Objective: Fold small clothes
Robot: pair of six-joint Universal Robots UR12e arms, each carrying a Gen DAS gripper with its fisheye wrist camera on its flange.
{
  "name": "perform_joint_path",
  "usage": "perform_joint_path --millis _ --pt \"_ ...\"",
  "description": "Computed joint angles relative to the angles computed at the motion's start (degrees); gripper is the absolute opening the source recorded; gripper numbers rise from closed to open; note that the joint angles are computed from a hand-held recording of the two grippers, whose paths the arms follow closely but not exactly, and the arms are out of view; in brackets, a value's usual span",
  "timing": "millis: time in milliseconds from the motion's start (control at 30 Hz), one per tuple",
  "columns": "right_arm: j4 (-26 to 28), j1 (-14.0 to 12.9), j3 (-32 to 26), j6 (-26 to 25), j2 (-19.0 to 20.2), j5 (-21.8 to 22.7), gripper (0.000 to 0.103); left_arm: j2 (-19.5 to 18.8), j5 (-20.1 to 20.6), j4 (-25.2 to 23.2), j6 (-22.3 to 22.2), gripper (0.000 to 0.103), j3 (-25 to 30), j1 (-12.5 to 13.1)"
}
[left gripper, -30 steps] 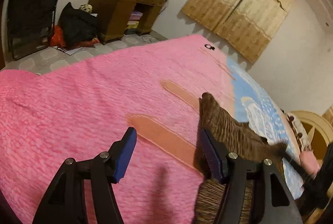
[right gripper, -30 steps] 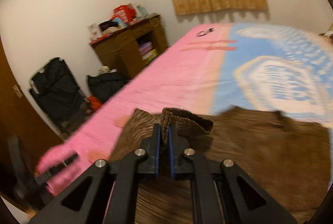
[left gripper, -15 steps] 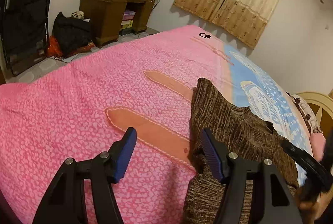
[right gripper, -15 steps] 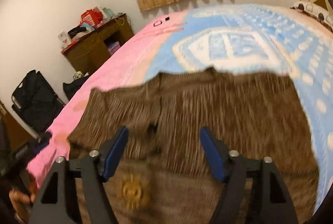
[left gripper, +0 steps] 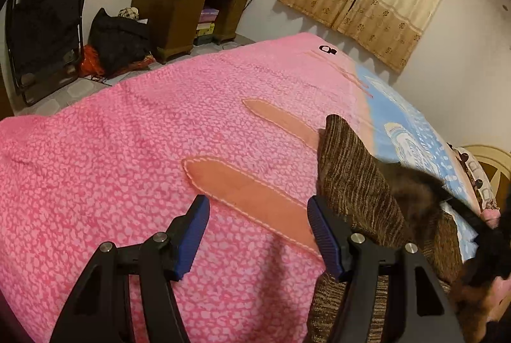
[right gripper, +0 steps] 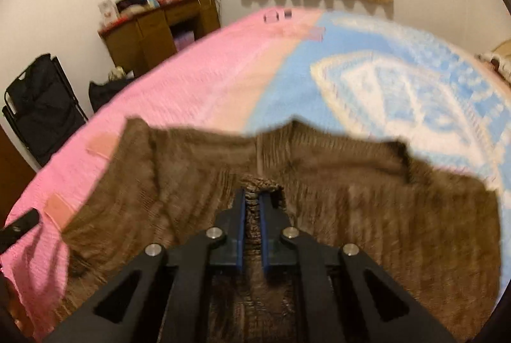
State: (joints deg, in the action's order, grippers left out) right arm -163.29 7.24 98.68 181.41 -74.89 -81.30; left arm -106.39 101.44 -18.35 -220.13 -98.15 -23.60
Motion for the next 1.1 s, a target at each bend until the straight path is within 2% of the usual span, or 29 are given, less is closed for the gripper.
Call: perform_joint_path --millis 100,167,267,333,400,467,500,567,600,667,733,800,833,900,933,967,1000,1033,1100 --pt "-4.9 -0.4 1.5 -0.7 -2.0 -1.1 0.01 -0.2 -0.2 0.1 0.5 0.064 0.3 -0.1" --pt "-6.0 -0.4 1.5 -2.0 -2.5 -2.9 0.01 -0.4 0.9 0.3 1.5 0.064 0.7 -0.6" --pt "-6.5 0.2 0.5 -5.0 -1.5 -9.4 0.01 -0.8 1.6 -0.2 2.3 0.064 1.3 -1.0" --pt "-2.6 -0.2 -0.6 -6.3 -0.3 -9.9 0.011 -0.9 1.4 -0.8 2.3 0.064 1.6 -1.2" --pt "4.1 -0.4 -2.2 -7.9 1.2 -9.9 0.012 -0.8 1.7 -0.8 3.3 0.064 1.6 -1.4" --pt "7.0 -0.5 -2.3 -7.2 1.6 -11.3 0.017 -1.0 3.8 -0.9 4.9 0.064 2.1 -2.0" --pt "5.9 -0.8 -1.2 -6.0 0.8 -10.9 0.019 -1.1 4.7 -0.9 5.4 0.064 2.4 -2.2" --pt "-0.1 -1.8 2.0 -0.9 -1.1 -9.2 0.035 -1.5 4.5 -0.5 6.7 0.064 3.0 -2.4" --pt "-3.4 -2.2 3.8 2.1 -2.3 -9.4 0.039 -1.7 4.0 0.0 7.3 0.064 3.3 -2.5" --pt "-5.7 -2.4 5.8 5.3 -4.0 -11.4 0.041 -2.6 3.0 0.6 8.8 0.064 4.7 -2.9" --pt "-6.4 -2.8 7.5 6.6 -5.8 -9.9 0.041 -3.8 2.2 1.0 10.8 0.064 6.4 -3.5" --pt "-4.0 -2.8 7.8 4.7 -6.7 -6.1 0.041 -5.3 2.5 0.4 14.4 0.064 8.3 -4.3" --pt "-2.6 -2.6 7.5 3.6 -6.6 -5.3 0.041 -6.6 5.3 -2.2 16.3 0.065 10.1 -5.1" --pt "1.1 -1.8 6.4 1.3 -5.8 -4.6 0.038 -7.9 11.4 -10.3 16.1 0.065 12.5 -6.2" --pt "2.4 -1.7 6.3 0.8 -5.3 -4.7 0.036 -8.4 13.2 -13.9 16.2 0.065 13.1 -6.4" --pt "6.0 -1.5 5.6 1.0 -4.8 -5.1 0.036 -8.5 13.7 -15.2 16.4 0.066 12.7 -6.2" --pt "7.7 -1.7 5.7 1.9 -4.4 -4.5 0.036 -7.9 12.3 -14.0 16.1 0.071 11.5 -5.7" --pt "6.9 -2.2 6.8 3.5 -5.0 -3.2 0.036 -7.0 10.3 -11.5 14.7 0.077 9.7 -4.9" --pt "6.7 -3.3 8.6 3.7 -6.4 -0.4 0.036 -5.8 7.9 -10.9 12.3 0.078 8.3 -3.7"
